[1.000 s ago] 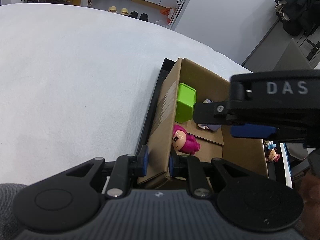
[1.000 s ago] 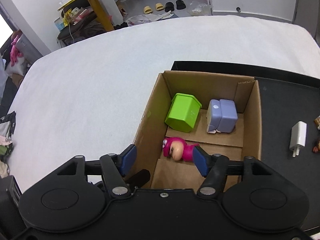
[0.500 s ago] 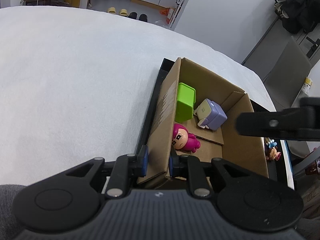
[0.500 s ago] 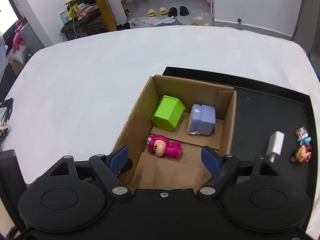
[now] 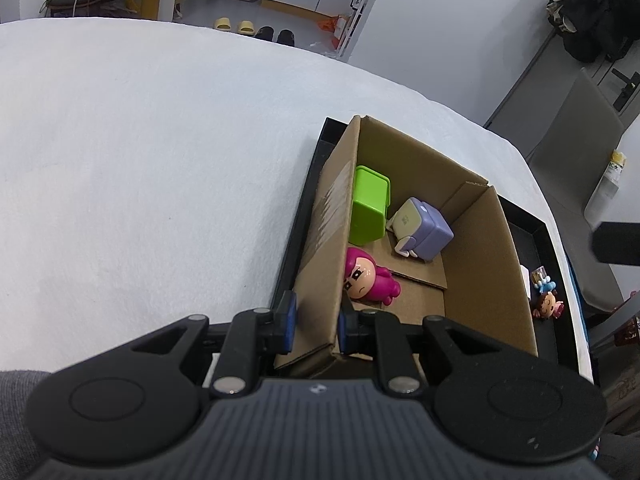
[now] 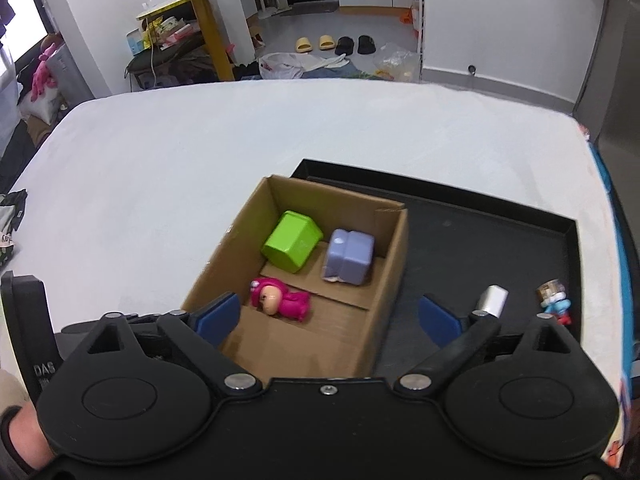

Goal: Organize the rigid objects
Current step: 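Lower the pink dinosaur into the box and open the right gripper, then move the right gripper over the white charger on the tray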

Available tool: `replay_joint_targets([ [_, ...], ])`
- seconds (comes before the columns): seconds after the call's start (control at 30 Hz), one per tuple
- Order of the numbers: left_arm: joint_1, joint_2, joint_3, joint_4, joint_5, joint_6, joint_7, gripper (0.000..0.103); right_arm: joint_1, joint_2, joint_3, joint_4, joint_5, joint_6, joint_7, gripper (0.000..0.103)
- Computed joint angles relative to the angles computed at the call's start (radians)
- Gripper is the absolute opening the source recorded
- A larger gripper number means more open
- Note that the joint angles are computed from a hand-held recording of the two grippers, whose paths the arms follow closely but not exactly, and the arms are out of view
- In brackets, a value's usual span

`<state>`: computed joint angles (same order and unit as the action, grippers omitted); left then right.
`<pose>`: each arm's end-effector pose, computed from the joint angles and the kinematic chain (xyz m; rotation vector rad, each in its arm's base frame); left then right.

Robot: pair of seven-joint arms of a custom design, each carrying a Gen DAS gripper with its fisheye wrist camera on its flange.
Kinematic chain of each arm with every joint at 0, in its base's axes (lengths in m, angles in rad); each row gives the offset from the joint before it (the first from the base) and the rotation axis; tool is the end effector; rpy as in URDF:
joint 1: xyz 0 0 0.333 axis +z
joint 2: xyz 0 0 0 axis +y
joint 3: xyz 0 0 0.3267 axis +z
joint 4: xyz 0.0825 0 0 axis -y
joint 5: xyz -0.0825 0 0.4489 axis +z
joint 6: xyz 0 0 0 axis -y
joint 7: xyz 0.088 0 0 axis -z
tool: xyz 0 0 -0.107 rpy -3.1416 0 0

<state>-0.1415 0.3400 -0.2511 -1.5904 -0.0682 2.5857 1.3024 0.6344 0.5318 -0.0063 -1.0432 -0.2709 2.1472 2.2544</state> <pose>0.7205 -0.2697 0.5084 -1.9518 2.0236 -0.9546 0.6675 0.4729 0.6126 -1.8464 1.7961 -0.4490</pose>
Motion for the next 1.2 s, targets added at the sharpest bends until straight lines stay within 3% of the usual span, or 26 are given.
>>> replay_joint_targets([
  [0.47,-0.012,-0.005,0.01,-0.003,0.035,0.006,-0.041,0.017,-0.07,-0.219,0.013,-0.345,-0.067,0.121,0.142,0.102],
  [1.07,-0.033,-0.004,0.023,0.005,0.112,-0.01,-0.082,0.016,-0.165,-0.323,0.028,-0.597,-0.093,0.258,0.442,0.102],
  [1.2,-0.033,-0.004,0.023,0.006,0.118,-0.011,-0.085,0.016,-0.182,-0.325,0.033,-0.627,-0.081,0.288,0.456,0.098],
])
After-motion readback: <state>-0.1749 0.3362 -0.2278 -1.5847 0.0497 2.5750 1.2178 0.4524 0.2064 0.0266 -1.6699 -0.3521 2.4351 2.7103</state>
